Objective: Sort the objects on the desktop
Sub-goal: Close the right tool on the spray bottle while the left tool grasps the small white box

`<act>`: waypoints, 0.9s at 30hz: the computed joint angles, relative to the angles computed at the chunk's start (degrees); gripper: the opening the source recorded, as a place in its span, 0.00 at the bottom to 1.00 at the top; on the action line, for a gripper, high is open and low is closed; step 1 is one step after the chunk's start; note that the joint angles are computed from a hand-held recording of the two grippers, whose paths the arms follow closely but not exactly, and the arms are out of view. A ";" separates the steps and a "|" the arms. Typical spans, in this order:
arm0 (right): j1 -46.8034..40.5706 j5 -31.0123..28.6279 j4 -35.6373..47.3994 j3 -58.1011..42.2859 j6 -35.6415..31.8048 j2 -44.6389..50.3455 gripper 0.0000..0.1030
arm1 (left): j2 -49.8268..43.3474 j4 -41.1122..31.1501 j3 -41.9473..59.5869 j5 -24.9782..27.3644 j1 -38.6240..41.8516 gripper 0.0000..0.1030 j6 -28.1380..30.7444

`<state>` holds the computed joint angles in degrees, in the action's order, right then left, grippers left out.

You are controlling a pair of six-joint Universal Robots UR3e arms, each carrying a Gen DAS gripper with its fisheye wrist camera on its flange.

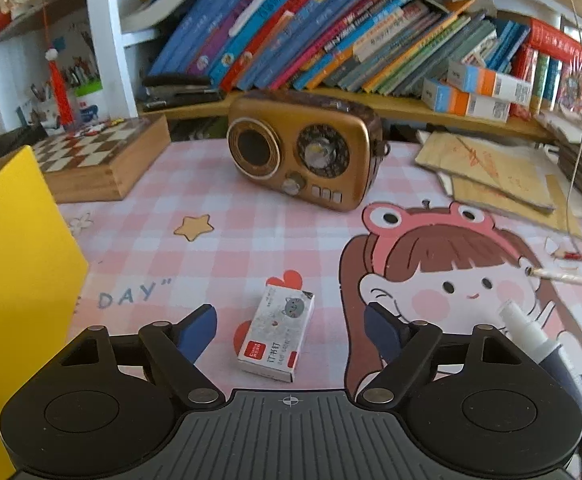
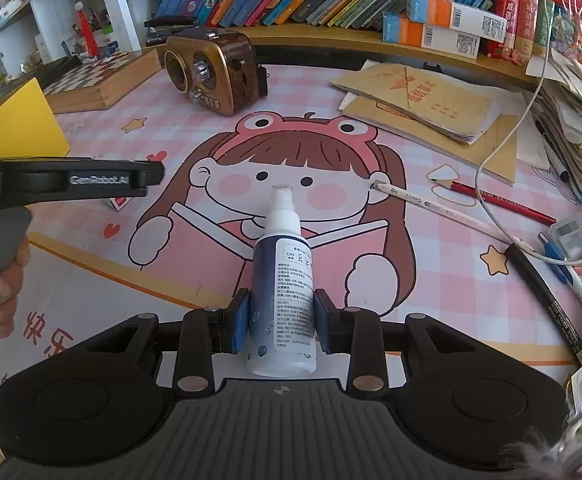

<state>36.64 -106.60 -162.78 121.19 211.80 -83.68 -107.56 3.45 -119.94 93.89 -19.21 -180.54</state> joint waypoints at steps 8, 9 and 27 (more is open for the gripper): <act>0.32 -0.40 0.33 -0.39 0.55 0.20 0.30 | -0.65 -3.07 1.41 -2.52 1.35 0.29 0.98; 0.34 -0.42 0.26 -0.35 0.52 0.22 0.30 | -0.37 -3.37 1.34 -3.43 1.49 0.27 2.02; 2.79 -1.50 3.43 -0.14 4.65 -4.75 0.29 | 16.03 -6.15 -8.48 -8.45 2.18 0.27 3.16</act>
